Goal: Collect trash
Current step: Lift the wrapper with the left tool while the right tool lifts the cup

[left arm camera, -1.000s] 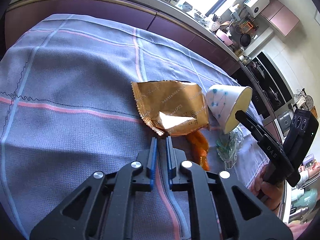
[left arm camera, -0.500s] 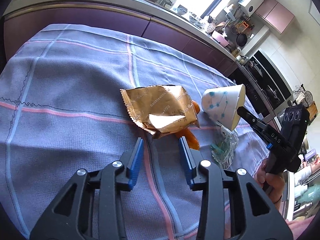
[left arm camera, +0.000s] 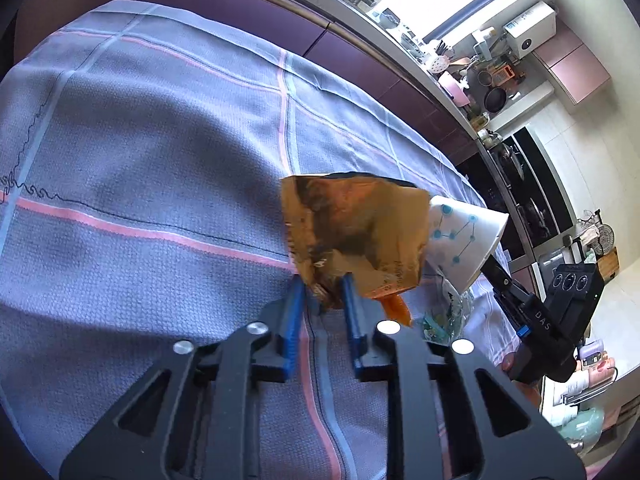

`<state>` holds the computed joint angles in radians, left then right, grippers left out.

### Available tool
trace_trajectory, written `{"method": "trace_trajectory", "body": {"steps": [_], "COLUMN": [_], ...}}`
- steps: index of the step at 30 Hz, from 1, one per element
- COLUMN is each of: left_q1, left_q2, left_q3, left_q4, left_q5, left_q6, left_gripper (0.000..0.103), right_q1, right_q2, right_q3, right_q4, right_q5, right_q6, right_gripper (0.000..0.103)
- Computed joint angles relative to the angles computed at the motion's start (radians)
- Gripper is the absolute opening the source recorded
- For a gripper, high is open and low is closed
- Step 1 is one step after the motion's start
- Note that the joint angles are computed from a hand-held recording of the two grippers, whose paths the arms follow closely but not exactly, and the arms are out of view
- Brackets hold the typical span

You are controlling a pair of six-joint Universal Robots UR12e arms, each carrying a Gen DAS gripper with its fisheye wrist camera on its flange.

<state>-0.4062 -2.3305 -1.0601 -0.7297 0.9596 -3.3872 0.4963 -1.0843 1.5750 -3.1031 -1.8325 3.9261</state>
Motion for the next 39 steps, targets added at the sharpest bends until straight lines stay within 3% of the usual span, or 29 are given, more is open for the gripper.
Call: {"method": "trace_trajectory", "body": {"steps": [4,14,20,25,30,35,39], "left_q1": [-0.008,-0.019,-0.025,-0.030,-0.023,-0.005,0.009], "left_q2": [-0.005,0.025,0.058,0.069,0.070,0.065,0.047], "left_q3": [0.006,-0.034,-0.080,-0.090,-0.094,-0.101,-0.083], "left_q4": [0.009,0.082,0.118,0.146,0.102,0.052,0.038], "left_q5": [0.027,0.033,0.100,0.160,0.125,0.030,-0.054], "left_q6": [-0.005,0.057,0.119,0.146,0.139,0.122,0.093], "left_gripper": [0.001,0.001,0.001,0.028,0.032,0.036,0.045], "right_q1": [-0.003,-0.018,-0.020,-0.024,-0.026,-0.023,-0.028], "right_q2": [0.000,-0.002,0.000,0.006,0.020,0.037,0.049], "right_q3": [0.009,0.033,0.034,0.029,0.002,-0.043,-0.065], "right_q4": [-0.027,-0.132,-0.157,-0.171,-0.176,-0.146,-0.102], "right_q5": [0.009,0.083,0.110,0.143,0.184,0.217,0.269], "right_q6": [0.013,0.052,0.049,0.042,0.016,-0.053,-0.070], "right_gripper": [0.003,0.003,0.003,0.003,0.003,0.003,0.003]}}
